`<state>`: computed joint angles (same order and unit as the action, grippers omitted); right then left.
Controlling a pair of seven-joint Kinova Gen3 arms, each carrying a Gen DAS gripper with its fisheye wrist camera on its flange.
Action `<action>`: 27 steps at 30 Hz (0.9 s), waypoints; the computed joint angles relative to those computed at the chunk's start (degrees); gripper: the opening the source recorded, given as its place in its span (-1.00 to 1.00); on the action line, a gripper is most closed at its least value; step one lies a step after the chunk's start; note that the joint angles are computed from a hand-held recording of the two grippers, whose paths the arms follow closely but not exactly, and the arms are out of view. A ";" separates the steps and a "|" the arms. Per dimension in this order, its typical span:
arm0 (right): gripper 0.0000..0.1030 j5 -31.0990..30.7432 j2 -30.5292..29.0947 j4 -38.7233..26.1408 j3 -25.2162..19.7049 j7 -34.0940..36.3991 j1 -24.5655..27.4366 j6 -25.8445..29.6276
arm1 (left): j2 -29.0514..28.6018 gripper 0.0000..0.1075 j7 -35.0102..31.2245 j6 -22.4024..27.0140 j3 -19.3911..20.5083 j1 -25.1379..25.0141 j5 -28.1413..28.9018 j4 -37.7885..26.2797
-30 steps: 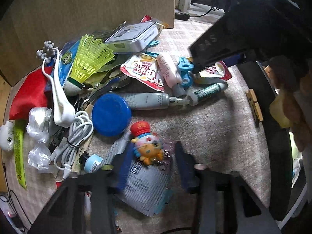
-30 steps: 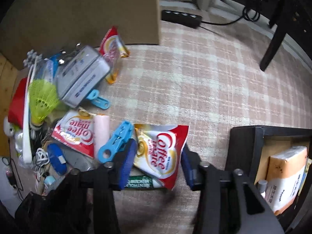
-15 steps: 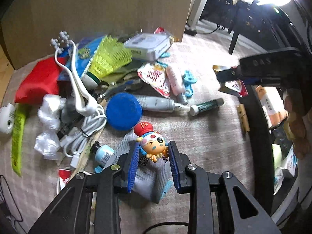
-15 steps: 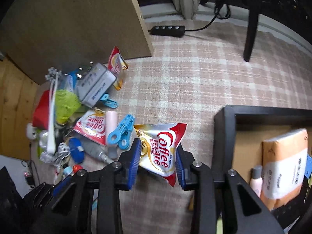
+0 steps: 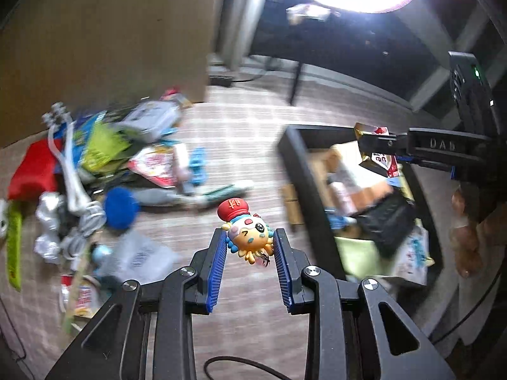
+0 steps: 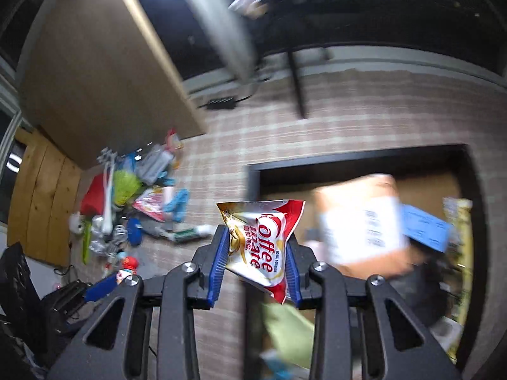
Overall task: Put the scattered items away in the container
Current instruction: 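Carry the sachet with the right tool while the left carries the keychain, release into tray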
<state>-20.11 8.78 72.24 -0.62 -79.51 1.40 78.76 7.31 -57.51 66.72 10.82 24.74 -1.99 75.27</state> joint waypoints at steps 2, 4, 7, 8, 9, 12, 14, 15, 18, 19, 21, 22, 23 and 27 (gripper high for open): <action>-0.37 1.40 -1.83 0.96 1.44 1.46 1.75 -0.22 | 1.25 -0.47 -0.17 0.21 0.89 1.20 0.03 -2.01; -0.37 1.02 -2.79 1.58 3.00 3.02 4.06 0.29 | 2.93 -0.47 -0.12 0.56 1.62 3.01 -0.41 -4.48; -0.37 0.48 -3.55 2.45 4.97 4.19 7.20 0.72 | 5.49 -0.47 -0.50 1.63 2.12 6.07 -1.29 -8.32; -0.37 0.46 -3.75 2.77 5.59 4.47 8.22 0.74 | 6.19 -0.47 -0.63 1.96 2.13 7.06 -1.52 -9.42; -0.37 0.39 -3.88 3.00 6.00 4.65 9.01 0.75 | 7.16 -0.47 -0.92 2.50 2.24 8.23 -1.89 -10.91; -0.37 0.37 -4.21 3.51 7.27 5.55 11.48 0.99 | 9.12 -0.47 -1.24 3.99 1.86 11.42 -3.18 -14.26; -0.37 0.53 -4.45 3.79 7.71 6.00 12.58 0.97 | 10.26 -0.47 -1.52 5.06 1.52 13.39 -4.13 -16.31; -0.37 0.63 -4.60 3.97 7.87 6.19 13.00 0.91 | 10.80 -0.47 -1.74 5.62 1.36 14.37 -4.69 -17.32; -0.35 0.89 -4.95 4.38 8.24 6.67 13.96 0.91 | 11.78 -0.46 -1.89 6.82 0.64 16.74 -6.22 -19.31; -0.30 0.97 -5.12 4.57 8.28 6.97 14.15 0.80 | 12.46 -0.43 -1.74 7.92 0.23 18.10 -7.71 -20.58; -0.05 2.55 -5.70 5.04 8.16 6.32 13.93 0.04 | 13.13 0.04 -0.97 9.11 -0.67 20.23 -10.06 -21.88; 0.04 2.67 -6.03 5.35 8.70 6.53 13.67 -0.39 | 12.92 0.06 -0.74 8.64 -1.01 21.05 -11.10 -21.58; 0.04 1.86 -6.21 5.52 8.64 7.64 14.48 -0.49 | 12.96 0.06 -0.61 8.82 -1.19 21.63 -11.83 -21.75; 0.04 0.07 -6.93 5.90 9.22 8.60 15.25 -0.40 | 12.99 0.06 -0.83 9.22 -1.39 22.49 -12.75 -22.10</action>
<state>-20.04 1.85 78.14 8.60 -70.92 16.65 78.36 20.30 -58.34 75.94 9.43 47.23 -14.74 53.17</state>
